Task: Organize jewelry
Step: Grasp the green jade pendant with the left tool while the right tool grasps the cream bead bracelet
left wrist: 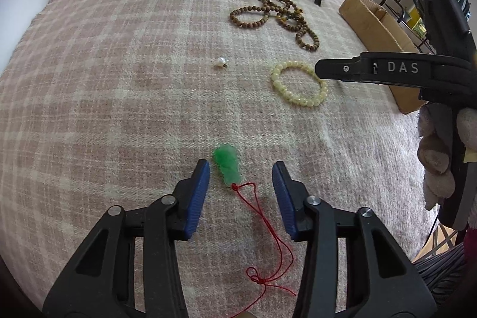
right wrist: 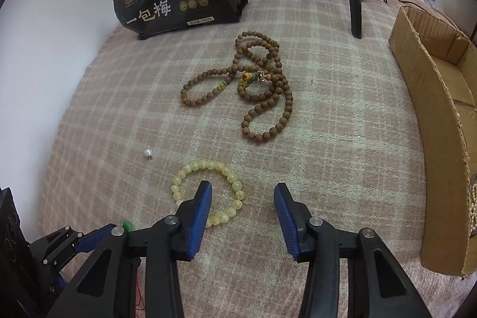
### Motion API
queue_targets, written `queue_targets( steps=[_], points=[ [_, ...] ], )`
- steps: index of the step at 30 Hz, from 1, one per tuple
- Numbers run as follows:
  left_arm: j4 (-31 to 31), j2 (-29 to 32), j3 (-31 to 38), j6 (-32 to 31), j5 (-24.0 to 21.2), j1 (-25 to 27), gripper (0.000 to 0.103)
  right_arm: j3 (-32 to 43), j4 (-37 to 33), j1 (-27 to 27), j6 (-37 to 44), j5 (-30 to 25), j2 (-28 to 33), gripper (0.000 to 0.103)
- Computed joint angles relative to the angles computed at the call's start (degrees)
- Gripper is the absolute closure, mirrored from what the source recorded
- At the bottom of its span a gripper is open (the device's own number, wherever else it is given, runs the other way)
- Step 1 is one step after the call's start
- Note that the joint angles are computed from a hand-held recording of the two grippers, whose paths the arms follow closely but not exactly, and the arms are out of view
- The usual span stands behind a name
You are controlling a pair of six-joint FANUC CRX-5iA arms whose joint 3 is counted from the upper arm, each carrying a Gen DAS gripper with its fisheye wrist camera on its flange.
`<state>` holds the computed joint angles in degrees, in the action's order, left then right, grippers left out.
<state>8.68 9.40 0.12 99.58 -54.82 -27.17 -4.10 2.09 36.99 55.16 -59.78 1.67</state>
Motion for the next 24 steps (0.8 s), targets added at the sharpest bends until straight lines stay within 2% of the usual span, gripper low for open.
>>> queue_targets(
  steps=[4, 10, 16, 19, 21, 24],
  points=[
    [-0.02, 0.53, 0.28, -0.05, -0.68, 0.29, 0.069, 0.38, -0.57, -0.22, 0.54, 0.02, 0.40, 0.063],
    [-0.14, 0.85, 0.27, 0.36, -0.61, 0.71, 0.082, 1.28, -0.72, 0.17, 0.82, -0.25, 1.60, 0.066],
    [-0.94, 0.76, 0.27, 0.39, -0.24, 0.44, 0.089, 0.82, 2.83, 2.06, 0.96, -1.54, 2.77, 0.074],
    [-0.89, 0.82, 0.34, 0.47, -0.22, 0.43, 0.089, -0.20, 5.35, 3.04, 0.78, -1.15, 2.76, 0.085],
    [-0.55, 0.75, 0.24, 0.34, -0.15, 0.55, 0.089, -0.79, 6.41, 3.51, 0.96, -0.88, 2.51, 0.096],
    [0.13, 0.64, 0.09, 0.23, 0.02, 0.76, 0.089, -1.49, 7.41, 3.97, 0.99, -0.37, 1.85, 0.097]
  ],
)
